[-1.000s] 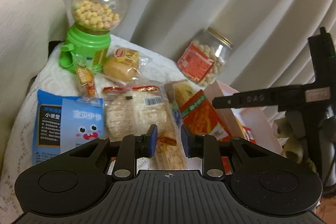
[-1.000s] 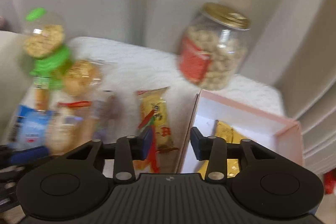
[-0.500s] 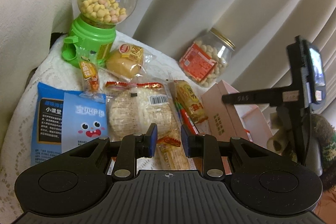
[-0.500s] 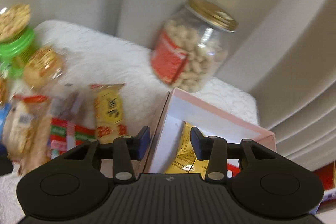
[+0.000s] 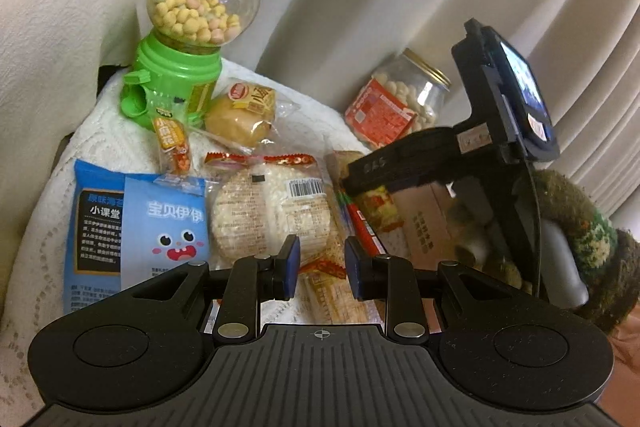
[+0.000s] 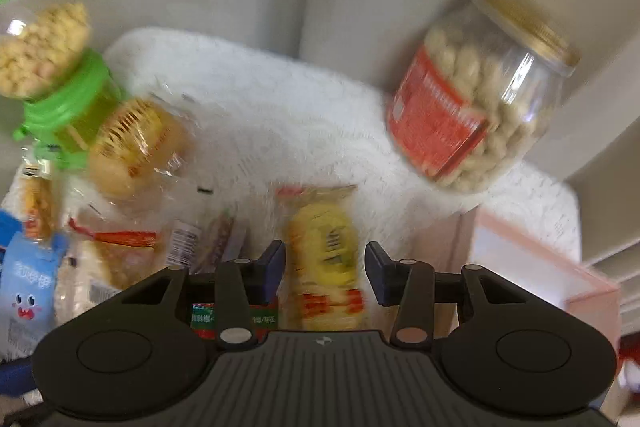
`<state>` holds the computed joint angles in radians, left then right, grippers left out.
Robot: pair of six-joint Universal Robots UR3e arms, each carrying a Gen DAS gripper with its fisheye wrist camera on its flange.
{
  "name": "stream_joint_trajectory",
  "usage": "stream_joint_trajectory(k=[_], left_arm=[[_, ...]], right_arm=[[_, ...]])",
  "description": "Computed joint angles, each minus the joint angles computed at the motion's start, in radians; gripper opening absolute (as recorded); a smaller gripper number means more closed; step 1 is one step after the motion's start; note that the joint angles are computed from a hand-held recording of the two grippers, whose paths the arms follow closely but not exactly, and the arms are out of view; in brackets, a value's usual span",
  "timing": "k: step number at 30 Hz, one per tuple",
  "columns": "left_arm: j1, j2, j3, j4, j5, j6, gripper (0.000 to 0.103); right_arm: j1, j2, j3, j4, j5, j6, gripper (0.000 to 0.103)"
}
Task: Organize snacks
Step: 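Reach the right tool to the wafer-stick bag and grasp it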
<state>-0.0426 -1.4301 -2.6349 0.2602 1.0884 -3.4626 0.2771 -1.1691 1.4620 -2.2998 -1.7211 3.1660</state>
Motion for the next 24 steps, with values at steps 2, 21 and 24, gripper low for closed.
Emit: stream_joint_trajectory(k=[2,21,24], left_arm=[[0.002,0.009,0.000,-0.013,0.000,0.004,0.028],[-0.237,0.070,0.169,-0.269,0.157,-0.091,0.028],[-0.320,0.031,0.231,-0.285,0.262,-0.123,0.028]], right_arm=[[0.007,-0.029,0.046,-0.021,0.003,0.002,0.044],[-0.102,-0.697,0.488,0.040,0.191,-0.046,0.012],[-0.127,-0.691,0.497,0.022,0.214,-0.075,0.019]])
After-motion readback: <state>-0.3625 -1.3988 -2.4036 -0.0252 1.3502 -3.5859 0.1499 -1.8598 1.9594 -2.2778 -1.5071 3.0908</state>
